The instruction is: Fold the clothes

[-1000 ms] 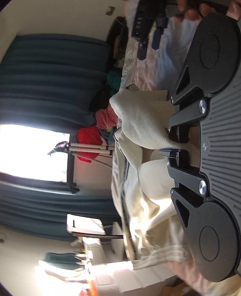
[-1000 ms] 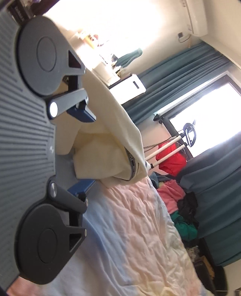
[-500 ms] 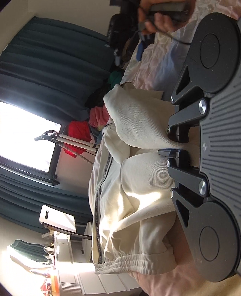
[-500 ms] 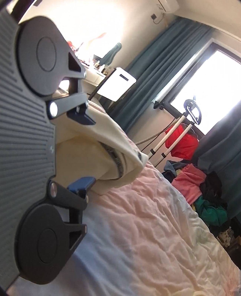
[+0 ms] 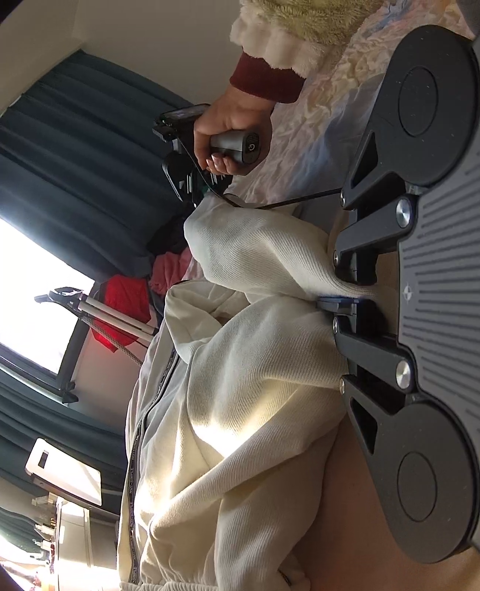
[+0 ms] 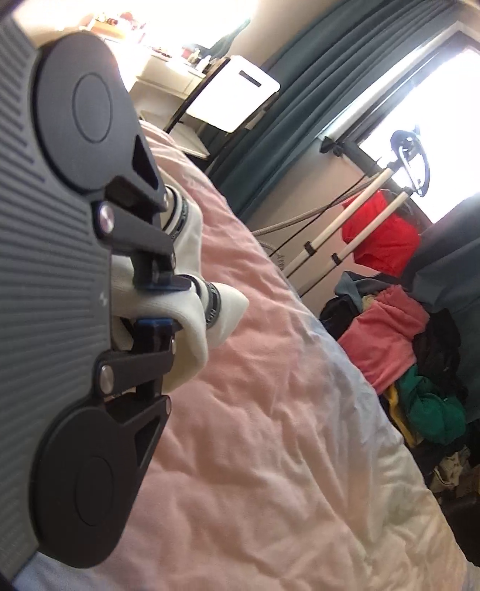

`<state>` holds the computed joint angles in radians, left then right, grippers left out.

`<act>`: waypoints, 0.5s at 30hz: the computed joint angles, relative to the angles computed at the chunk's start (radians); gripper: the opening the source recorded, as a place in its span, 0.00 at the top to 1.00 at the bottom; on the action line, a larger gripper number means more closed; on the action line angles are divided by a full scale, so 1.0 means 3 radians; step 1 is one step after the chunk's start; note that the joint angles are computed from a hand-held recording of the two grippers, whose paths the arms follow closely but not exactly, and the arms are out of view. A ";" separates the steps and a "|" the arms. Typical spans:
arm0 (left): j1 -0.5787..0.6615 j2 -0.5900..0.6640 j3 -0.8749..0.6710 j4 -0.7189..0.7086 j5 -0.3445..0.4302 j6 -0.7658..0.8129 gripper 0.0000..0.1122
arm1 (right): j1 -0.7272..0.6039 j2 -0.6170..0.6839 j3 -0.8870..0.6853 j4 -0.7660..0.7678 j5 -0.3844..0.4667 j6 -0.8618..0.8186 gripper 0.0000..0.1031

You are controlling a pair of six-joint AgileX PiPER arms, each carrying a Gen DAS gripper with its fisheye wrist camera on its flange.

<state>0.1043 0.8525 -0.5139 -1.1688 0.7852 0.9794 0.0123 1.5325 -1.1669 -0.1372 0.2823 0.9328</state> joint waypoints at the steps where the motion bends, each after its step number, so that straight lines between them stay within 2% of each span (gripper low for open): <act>1: 0.0075 0.0002 0.0007 -0.0051 0.0087 0.0063 0.95 | -0.0009 -0.0112 0.0058 -0.0197 0.0000 0.0174 0.87; 3: 0.0236 -0.0002 0.0013 -0.0134 0.0263 0.0181 0.95 | -0.0049 -0.0346 0.0162 -0.0426 0.0025 0.0337 0.89; 6: 0.0315 -0.0127 0.0012 -0.0149 0.0354 0.0141 0.95 | -0.0093 -0.0787 0.0332 -0.0593 0.0131 0.0365 0.89; 8: 0.0430 -0.0235 0.0002 -0.0169 0.0454 0.0099 0.95 | -0.0064 -0.1168 0.0518 -0.1032 0.0178 0.0691 0.89; 10: 0.0645 -0.0349 -0.0014 -0.0200 0.0636 0.0094 0.95 | -0.0068 -0.1549 0.0679 -0.1246 0.0285 0.0845 0.89; 13: 0.1027 -0.0483 -0.0049 -0.0272 0.1031 0.0125 0.95 | -0.0083 -0.2294 0.1066 -0.1700 0.0406 0.1196 0.89; 15: 0.1108 -0.0562 -0.0099 -0.0234 0.1141 0.0060 0.94 | -0.0116 -0.2810 0.1314 -0.1640 0.0594 0.1152 0.89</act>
<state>0.4369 0.6838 -0.5437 -1.2391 1.1277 0.9975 -0.0224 0.6895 -0.7728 -0.6291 0.4605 1.2784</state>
